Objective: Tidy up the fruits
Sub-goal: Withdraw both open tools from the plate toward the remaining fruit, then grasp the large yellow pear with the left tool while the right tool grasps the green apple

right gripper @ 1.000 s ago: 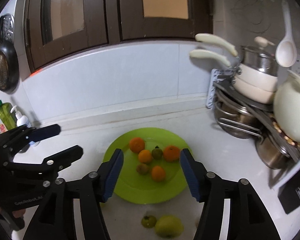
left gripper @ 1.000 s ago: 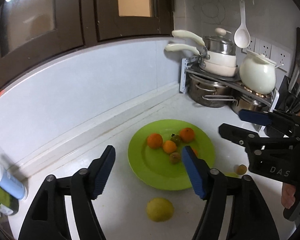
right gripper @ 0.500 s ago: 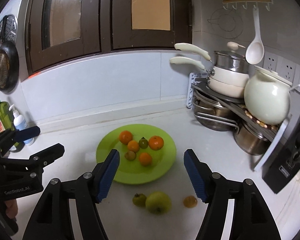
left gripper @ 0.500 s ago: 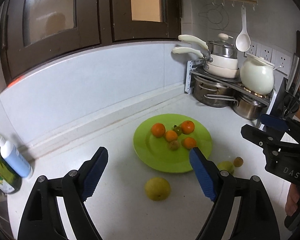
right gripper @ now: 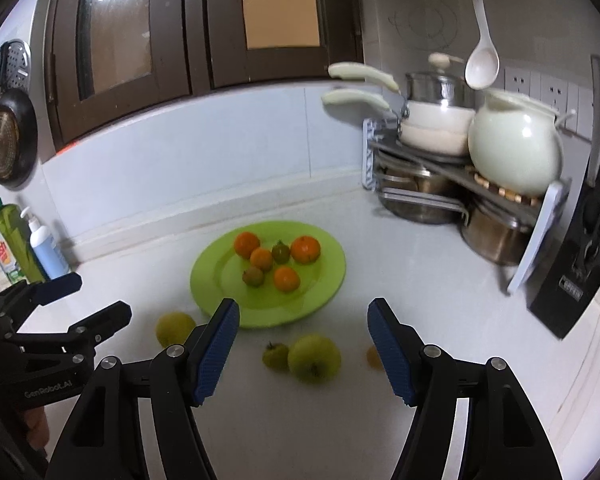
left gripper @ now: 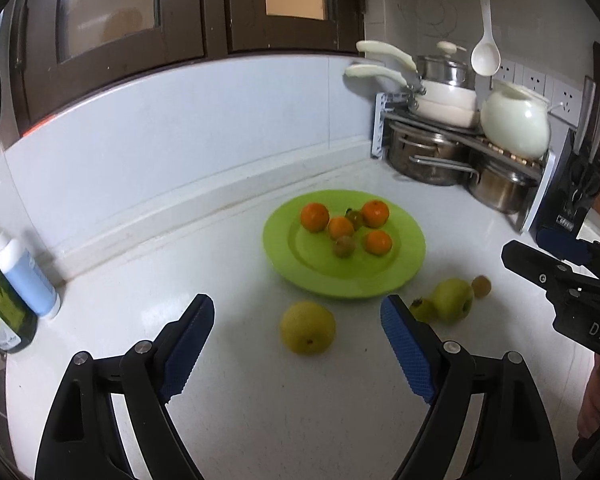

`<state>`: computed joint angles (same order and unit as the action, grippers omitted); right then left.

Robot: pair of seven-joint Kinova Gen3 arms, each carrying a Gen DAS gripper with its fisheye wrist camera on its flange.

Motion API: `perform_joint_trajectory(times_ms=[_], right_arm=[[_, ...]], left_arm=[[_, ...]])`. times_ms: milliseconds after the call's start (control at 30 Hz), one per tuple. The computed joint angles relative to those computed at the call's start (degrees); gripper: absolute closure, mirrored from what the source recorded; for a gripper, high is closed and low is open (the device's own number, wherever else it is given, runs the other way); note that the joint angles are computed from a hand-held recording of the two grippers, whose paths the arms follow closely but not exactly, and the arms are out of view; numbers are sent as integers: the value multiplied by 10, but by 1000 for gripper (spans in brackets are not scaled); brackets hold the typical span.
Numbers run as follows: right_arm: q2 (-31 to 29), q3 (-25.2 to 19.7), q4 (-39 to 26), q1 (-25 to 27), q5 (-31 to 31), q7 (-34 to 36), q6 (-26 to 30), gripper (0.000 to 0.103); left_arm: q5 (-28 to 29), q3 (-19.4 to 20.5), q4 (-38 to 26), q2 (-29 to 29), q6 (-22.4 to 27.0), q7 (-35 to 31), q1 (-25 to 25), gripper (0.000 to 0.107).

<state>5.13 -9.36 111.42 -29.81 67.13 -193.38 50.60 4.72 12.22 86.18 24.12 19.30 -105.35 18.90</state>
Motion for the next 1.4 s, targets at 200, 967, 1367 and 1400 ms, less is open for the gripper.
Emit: perform_joint_trajectory(times_ms=[200,967,1367,1400], right_arm=[[12,8,9,9,-23,12,-34,36],[65,91,12,51,-101,77,-210,48],[78,114,8,58,-160,136,-239,49],[78,117,8,54,-158,134,-238,49]], left_arm=[[-11,-13,8,13,-11,13,12,22],[-42,-31,-103,111,75,47,43,42],[-33,-30,-132,132,105,34,45,57],[-33,-30,-131,131,103,33,45,57]])
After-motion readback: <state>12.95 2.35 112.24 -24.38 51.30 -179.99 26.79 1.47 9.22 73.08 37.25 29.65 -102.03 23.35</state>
